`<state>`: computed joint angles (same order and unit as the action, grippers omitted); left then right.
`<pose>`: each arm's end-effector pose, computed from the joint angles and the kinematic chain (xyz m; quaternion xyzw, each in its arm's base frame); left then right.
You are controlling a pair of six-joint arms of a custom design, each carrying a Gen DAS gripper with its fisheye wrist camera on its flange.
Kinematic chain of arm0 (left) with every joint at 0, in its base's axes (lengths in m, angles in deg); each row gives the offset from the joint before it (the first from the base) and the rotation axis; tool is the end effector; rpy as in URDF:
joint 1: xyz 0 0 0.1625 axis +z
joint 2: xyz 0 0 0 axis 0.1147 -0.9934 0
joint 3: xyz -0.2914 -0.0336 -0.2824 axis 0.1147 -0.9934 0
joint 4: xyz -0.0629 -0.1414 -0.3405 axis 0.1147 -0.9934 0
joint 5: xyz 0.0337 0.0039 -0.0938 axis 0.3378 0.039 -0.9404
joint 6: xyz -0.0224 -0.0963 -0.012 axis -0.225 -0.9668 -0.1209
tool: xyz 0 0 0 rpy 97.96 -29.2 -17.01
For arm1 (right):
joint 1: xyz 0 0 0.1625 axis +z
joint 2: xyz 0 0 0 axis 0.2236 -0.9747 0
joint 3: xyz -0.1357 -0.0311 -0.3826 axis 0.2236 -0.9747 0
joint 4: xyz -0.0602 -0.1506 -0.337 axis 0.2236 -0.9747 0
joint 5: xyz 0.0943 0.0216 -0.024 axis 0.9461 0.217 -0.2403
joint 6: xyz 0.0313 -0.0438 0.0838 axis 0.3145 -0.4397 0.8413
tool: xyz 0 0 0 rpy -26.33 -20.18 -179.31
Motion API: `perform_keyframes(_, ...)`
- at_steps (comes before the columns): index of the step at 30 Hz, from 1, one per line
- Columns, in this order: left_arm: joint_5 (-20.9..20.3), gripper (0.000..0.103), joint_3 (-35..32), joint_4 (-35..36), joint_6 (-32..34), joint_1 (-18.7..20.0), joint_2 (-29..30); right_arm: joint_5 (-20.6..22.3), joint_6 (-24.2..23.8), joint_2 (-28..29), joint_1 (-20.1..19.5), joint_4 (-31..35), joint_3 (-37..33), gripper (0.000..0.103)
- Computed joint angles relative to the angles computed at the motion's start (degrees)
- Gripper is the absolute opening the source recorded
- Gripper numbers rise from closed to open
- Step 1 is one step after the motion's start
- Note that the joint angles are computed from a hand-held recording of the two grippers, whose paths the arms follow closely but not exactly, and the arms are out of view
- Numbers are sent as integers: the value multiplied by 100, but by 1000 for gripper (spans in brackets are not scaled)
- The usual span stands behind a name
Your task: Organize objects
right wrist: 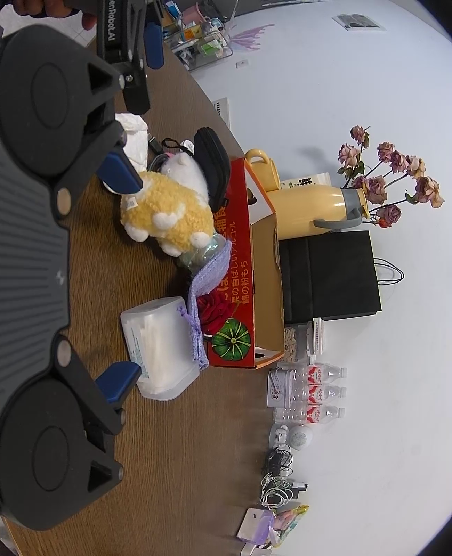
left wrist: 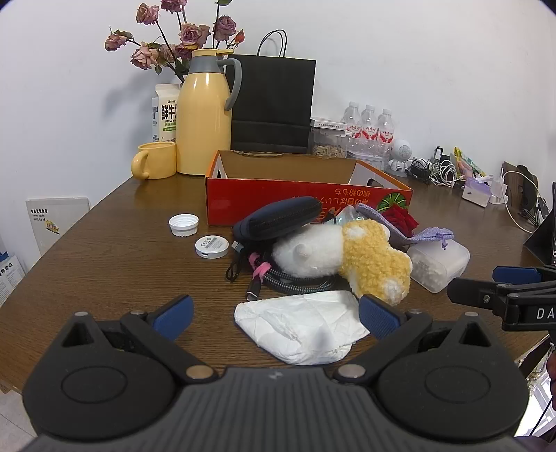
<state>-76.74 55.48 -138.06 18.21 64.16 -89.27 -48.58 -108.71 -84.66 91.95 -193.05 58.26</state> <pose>-0.0394 -0.6859 0.2622 0.1971 0.8098 -0.4691 0.2921 0.2935 -0.7101 0.0284 0.2837 -0.8380 0.4165 0.2091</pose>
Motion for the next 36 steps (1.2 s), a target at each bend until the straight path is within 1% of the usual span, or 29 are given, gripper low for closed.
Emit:
perform_keyframes(30,6,103,-5,14,-14,1,4,7,2,-1,-8,-1,1,103)
perform_keyframes(36,-44,103,6,96,-98,41,2,40,-12,3,-34,-14,-7,103)
